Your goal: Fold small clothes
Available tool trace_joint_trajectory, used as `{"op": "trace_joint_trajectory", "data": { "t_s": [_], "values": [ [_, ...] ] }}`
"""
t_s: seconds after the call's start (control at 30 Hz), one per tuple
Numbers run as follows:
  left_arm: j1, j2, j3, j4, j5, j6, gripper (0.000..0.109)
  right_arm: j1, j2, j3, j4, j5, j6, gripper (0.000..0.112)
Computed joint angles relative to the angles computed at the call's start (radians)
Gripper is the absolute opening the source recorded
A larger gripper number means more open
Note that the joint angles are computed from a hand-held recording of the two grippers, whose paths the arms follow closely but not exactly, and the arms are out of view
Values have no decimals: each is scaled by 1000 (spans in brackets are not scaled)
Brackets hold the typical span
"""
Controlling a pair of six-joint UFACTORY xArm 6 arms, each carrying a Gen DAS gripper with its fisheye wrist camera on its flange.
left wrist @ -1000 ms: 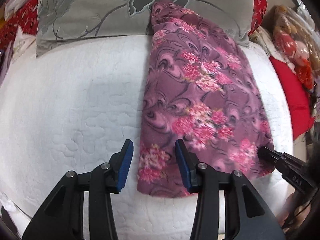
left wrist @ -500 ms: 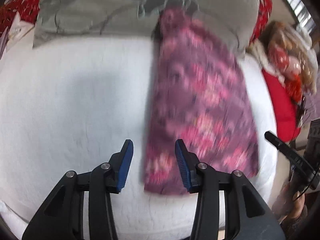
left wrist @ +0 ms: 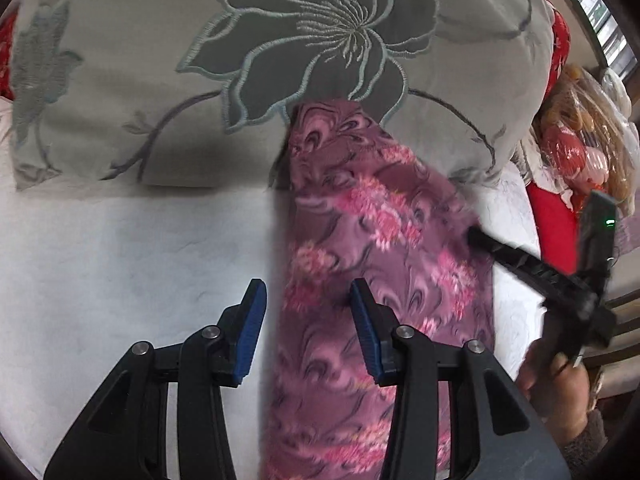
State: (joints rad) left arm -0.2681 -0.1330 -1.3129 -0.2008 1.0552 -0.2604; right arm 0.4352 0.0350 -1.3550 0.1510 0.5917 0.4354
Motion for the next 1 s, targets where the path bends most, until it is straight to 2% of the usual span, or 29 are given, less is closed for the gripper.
{"op": "trace_joint_trajectory", "data": {
  "t_s": [0.03,0.07,0.13,0.17,0.2,0.23,0.27,0.37,0.43,0.5,0.53,0.63,0.67,0.7,0.73,0.8,0.83,0.87,0.93,0.97,1.0],
  "values": [
    [0,1,3,-1,-10,-1,41,-4,14,-11,49,12,-60,32],
    [-3,6,9,12,-27,-11,42,-3,13,-3,55,-18,-108,3],
    [-15,46,5,62,-46,-45,52,6,-32,70,-51,-153,-81,4],
    [-20,64,3,77,-44,-60,56,1,-37,88,-89,-173,-13,4],
    [-25,85,-2,86,-35,-72,59,-4,-16,86,-110,-152,50,4],
    [-25,90,5,84,-44,-77,59,0,12,64,-150,-99,91,5],
    [-24,84,7,80,-49,-77,59,3,14,61,-183,-89,102,5],
    [-11,19,36,78,-53,-64,58,4,-44,86,-230,-94,87,17],
    [-15,-68,116,106,-102,-89,58,27,-121,176,-194,-219,59,17],
    [-30,-138,201,129,-134,-128,59,53,-163,230,-142,-260,-15,17],
    [-39,-149,230,128,-130,-139,59,65,-171,245,-163,-249,-6,21],
    [-59,-157,252,139,-98,-134,61,92,-111,194,-310,-77,43,23],
    [-57,-171,244,139,-79,-135,60,100,-130,197,-363,-79,89,23],
    [-55,-192,243,131,-63,-127,60,109,-138,178,-375,-40,117,23],
    [-53,-225,255,119,-59,-121,60,115,-159,185,-362,-38,113,26],
    [-66,-295,309,103,-71,-133,61,133,-245,271,-327,-121,74,26],
    [-72,-313,329,106,-68,-142,62,141,-273,303,-332,-136,75,30],
    [-82,-317,345,114,-54,-154,64,149,-301,335,-333,-137,71,39],
    [-98,-315,389,89,-36,-154,67,171,-302,358,-377,-53,99,46],
    [-100,-335,412,84,-54,-163,67,177,-289,361,-378,-15,94,51],
    [-92,-348,412,71,-49,-154,67,174,-305,384,-375,-19,99,56]
  ]
}}
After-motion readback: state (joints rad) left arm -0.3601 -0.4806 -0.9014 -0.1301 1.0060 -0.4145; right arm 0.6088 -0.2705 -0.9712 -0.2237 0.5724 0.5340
